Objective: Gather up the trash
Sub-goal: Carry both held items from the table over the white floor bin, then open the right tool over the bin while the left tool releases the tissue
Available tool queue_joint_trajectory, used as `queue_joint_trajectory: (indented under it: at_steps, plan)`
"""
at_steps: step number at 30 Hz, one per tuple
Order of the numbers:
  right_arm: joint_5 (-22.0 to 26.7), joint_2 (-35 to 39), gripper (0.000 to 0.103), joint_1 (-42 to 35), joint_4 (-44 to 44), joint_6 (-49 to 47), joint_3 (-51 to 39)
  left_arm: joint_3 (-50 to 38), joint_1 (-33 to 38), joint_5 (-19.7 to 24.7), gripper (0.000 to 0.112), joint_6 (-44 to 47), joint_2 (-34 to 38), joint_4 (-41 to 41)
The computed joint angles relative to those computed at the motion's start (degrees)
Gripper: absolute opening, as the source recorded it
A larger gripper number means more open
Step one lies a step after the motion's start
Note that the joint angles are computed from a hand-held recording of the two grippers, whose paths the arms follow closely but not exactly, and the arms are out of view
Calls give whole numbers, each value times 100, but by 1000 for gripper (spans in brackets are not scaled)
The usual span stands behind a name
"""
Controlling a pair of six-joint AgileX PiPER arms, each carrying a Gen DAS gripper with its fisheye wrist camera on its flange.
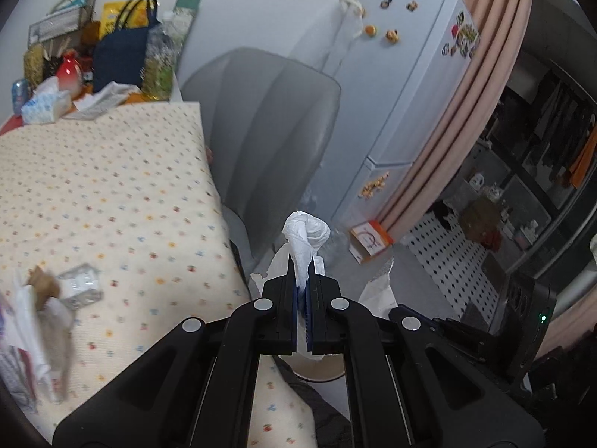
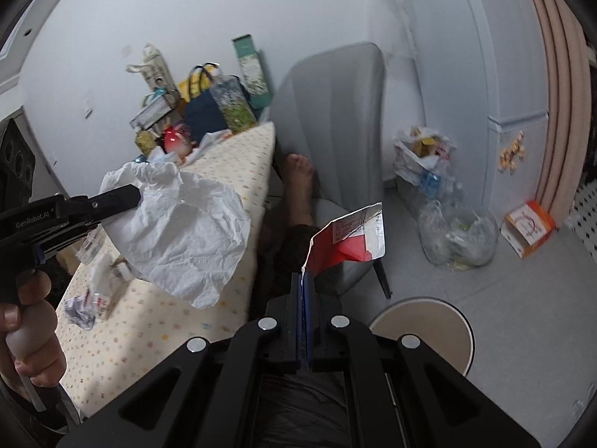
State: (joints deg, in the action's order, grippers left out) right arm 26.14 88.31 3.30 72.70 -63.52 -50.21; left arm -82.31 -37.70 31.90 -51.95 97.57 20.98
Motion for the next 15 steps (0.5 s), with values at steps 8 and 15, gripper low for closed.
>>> queue_joint_trajectory:
  at_steps: [8,15]
  plan:
    - [129,1093,6,-710,800,-936,-33,-1254,-51,413,4,813,1306,-957]
    - [317,2098,53,-1045,1222,-1433,-299,-2247,-105,989,4,1083,2157,-1273]
